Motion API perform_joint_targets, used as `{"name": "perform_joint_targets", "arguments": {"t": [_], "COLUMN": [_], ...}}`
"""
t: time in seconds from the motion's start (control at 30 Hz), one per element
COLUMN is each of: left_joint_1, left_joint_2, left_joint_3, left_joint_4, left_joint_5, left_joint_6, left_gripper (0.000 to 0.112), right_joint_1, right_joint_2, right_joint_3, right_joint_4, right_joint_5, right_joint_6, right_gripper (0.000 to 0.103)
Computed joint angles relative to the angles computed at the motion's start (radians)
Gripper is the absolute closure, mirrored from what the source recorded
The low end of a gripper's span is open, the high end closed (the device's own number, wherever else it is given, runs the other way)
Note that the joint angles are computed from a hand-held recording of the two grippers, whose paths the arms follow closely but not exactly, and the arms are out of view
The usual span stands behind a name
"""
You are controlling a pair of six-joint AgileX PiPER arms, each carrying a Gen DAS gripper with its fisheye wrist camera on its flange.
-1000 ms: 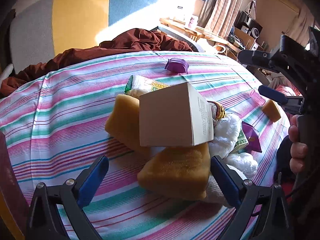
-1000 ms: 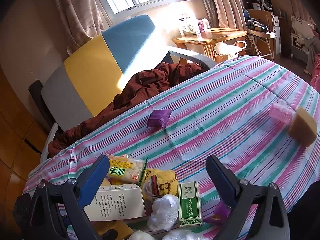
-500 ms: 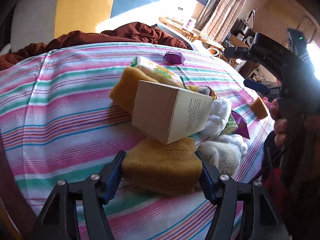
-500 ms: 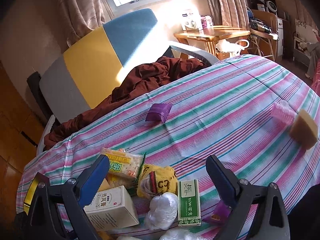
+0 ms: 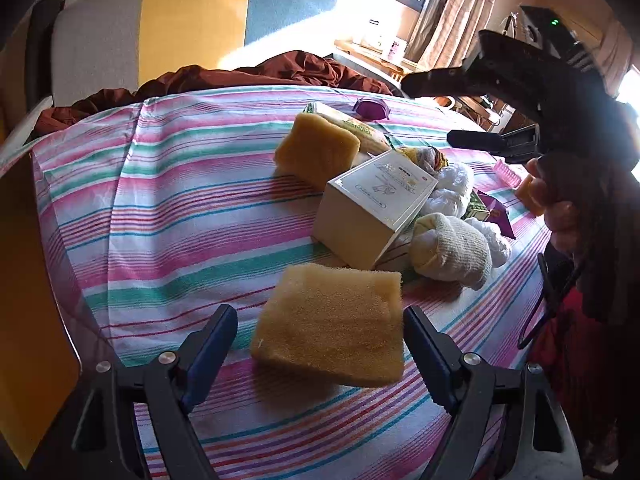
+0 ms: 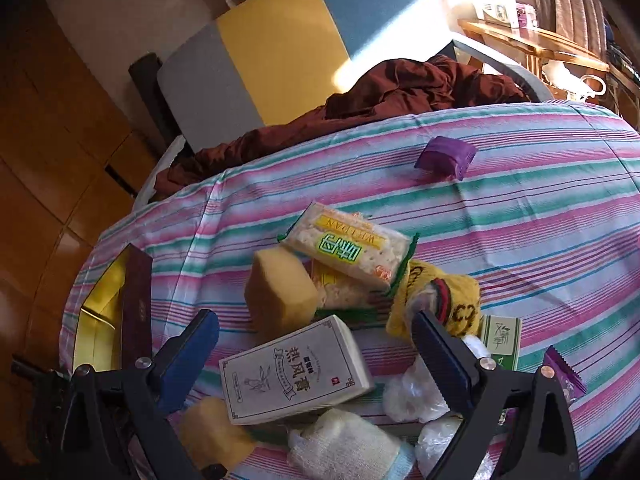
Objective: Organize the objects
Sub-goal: 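Grasp a yellow sponge with the left tool and lift it, then place the sponge in the gold tin with the left tool while the right tool grasps the white box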
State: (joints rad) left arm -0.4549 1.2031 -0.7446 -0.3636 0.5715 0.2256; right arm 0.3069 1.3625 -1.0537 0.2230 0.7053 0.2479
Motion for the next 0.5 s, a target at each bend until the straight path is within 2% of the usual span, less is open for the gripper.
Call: {"name": "perform_joint_targets", "arguments": {"t": [0.13,0.23,0.3,0.37,0.5], "left_joint_1": [-0.086,-0.105,-0.099,-0.074,-0.041], "left_joint_2": [0.026,0.049,0.067,0.046,-0.003], "left_joint_3": [-0.028,-0.029,-0.021,0.01,0.022], "left_joint_4": [0.159,0.16,0.132,0.074,0.057], "left_joint_5": [-0.033,-0.049,-0.043,-0.061,-0.014], "left_joint_6": [-0.114,-0.111,-0.081,-0.027,-0.028], "left_gripper": [0.021,0.024,0.044,0.044,0.046], "right_joint_1": [0.027,0.005,-0.032,-0.063,-0.104], "right_joint_2": [0.04,0.052,0.058,0.081,0.124], "right_joint_3": [-0.017,-0.014,-0.007,-0.011,-0.008], "right_joint_4": [-0.029,0.007,0.151,0.321,0.607], "right_joint_5": [0.045,0.063,0.065,0.109,0.217], "right_joint_6": [0.013,-0.014,-0.146,-0.303,-0.577], "right_gripper": [0.004,0.004,0.004,0.003,0.004]}}
